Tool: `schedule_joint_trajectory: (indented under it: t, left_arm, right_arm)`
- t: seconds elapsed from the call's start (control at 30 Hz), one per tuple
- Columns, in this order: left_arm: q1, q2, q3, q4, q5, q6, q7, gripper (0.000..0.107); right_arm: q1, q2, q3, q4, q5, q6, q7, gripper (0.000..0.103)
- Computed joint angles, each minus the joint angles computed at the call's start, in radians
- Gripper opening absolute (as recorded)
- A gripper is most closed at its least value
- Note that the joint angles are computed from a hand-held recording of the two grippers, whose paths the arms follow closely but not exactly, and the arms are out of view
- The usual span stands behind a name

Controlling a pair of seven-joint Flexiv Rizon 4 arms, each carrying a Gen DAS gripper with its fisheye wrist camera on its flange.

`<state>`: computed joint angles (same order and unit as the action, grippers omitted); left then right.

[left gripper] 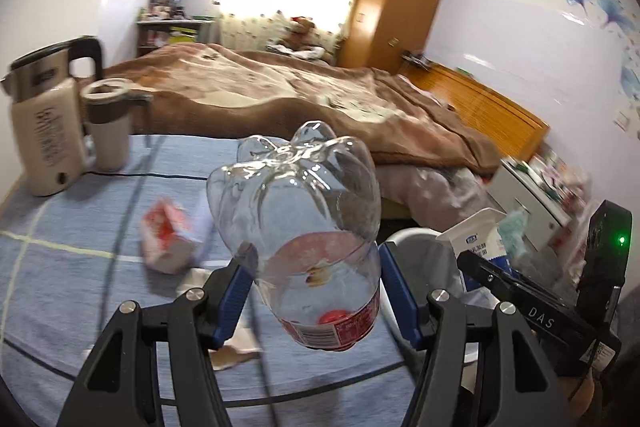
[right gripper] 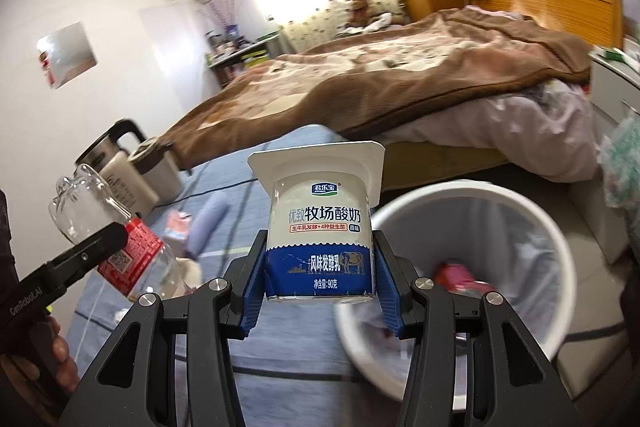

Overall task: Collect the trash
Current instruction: 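Lift and carry the bottle and yogurt cup in both tools to the bin, then open both tools to drop the bottle and yogurt cup into the bin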

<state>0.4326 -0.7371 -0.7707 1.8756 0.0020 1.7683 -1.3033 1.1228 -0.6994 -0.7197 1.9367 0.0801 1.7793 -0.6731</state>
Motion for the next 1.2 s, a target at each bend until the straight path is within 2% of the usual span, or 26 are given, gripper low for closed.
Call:
schedule_joint_trajectory:
  t: [0.27, 0.5, 0.67, 0.83, 1.0, 1.07, 1.13, 1.2]
  left_arm:
    - [-0.100, -0.042, 0.001, -0.066, -0.041, -0.075, 0.061, 0.065]
    - [-0.215, -0.056, 0.051, -0.127, -0.117, -0.139, 0.132, 0.065]
    - [-0.294, -0.067, 0.094, -0.170, -0.179, -0.178, 0.177, 0.065]
    - [-0.390, -0.064, 0.184, -0.212, -0.238, -0.225, 0.201, 0.065]
    - [-0.428, -0.065, 0.217, -0.225, -0.295, -0.249, 0.232, 0.067]
    - [-0.421, -0.065, 0.203, -0.213, -0.301, -0.225, 0.255, 0.068]
    - [-0.402, -0.070, 0.173, -0.205, -0.311, -0.217, 0.266, 0.070]
    - [-0.400, -0.063, 0.176, -0.197, -0.316, -0.212, 0.266, 0.070]
  right_arm:
    - [0.039, 0.025, -0.071, 0.105, 0.037, -0.002, 0.002, 0.049]
    - [-0.028, 0.050, -0.019, 0.144, 0.025, -0.020, 0.003, 0.049]
    - [-0.132, 0.068, 0.074, 0.149, -0.015, -0.041, 0.008, 0.049]
    - [-0.203, 0.076, 0.139, 0.149, -0.073, -0.077, 0.018, 0.050]
    - [-0.216, 0.064, 0.139, 0.154, -0.111, -0.066, 0.030, 0.051]
    - [-0.211, 0.062, 0.133, 0.160, -0.102, -0.054, 0.035, 0.057]
    - [-0.205, 0.060, 0.127, 0.161, -0.095, -0.058, 0.038, 0.057]
    - [-0.194, 0.061, 0.117, 0.166, -0.089, -0.057, 0.045, 0.057]
